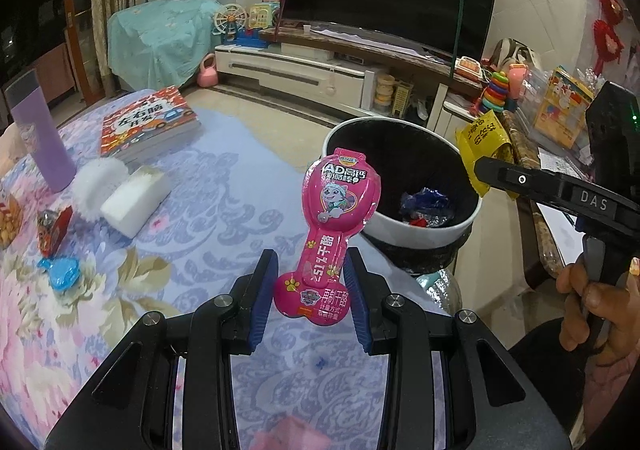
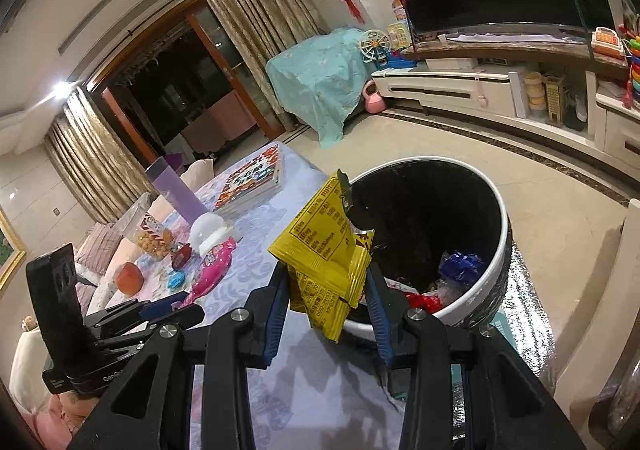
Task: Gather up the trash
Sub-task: 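Carry yellow bag in right gripper and pink lollipop in left gripper over bin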
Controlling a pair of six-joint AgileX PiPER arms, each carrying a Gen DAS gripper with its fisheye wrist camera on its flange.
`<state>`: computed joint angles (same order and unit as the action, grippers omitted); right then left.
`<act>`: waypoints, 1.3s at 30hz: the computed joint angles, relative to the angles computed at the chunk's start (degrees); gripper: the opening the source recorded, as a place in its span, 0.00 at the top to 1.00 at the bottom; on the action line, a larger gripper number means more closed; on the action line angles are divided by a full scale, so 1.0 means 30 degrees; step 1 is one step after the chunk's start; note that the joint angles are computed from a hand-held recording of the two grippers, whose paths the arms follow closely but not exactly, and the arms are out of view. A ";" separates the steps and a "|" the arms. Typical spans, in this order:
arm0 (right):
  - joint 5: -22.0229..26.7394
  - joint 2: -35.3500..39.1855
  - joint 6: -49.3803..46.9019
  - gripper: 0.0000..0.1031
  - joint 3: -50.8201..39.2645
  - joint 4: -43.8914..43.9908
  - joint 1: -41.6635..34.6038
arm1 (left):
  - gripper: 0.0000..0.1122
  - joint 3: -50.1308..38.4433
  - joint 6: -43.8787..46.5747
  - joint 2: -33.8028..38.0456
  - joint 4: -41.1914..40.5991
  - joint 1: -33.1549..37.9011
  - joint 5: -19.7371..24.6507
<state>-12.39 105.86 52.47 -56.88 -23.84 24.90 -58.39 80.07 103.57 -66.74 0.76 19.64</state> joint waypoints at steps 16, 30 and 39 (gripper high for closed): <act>0.0588 0.1277 1.0064 0.63 -0.1859 -1.0933 -0.1925 | 0.70 -0.4176 -0.7437 0.2221 0.7267 -0.2984 -0.0656; 0.0702 0.1833 1.5759 0.63 -0.2888 -1.6954 -0.2592 | 0.70 -0.6769 -1.2553 0.4032 1.2253 -0.4363 -0.0179; 0.0397 0.2385 1.9631 0.60 -0.3834 -2.0825 -0.2998 | 0.70 -0.7955 -1.3804 0.4720 1.3258 -0.4573 0.0586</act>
<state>-11.20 113.02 111.37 -68.38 -86.32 15.91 -82.25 38.66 117.73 -26.97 -12.96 21.40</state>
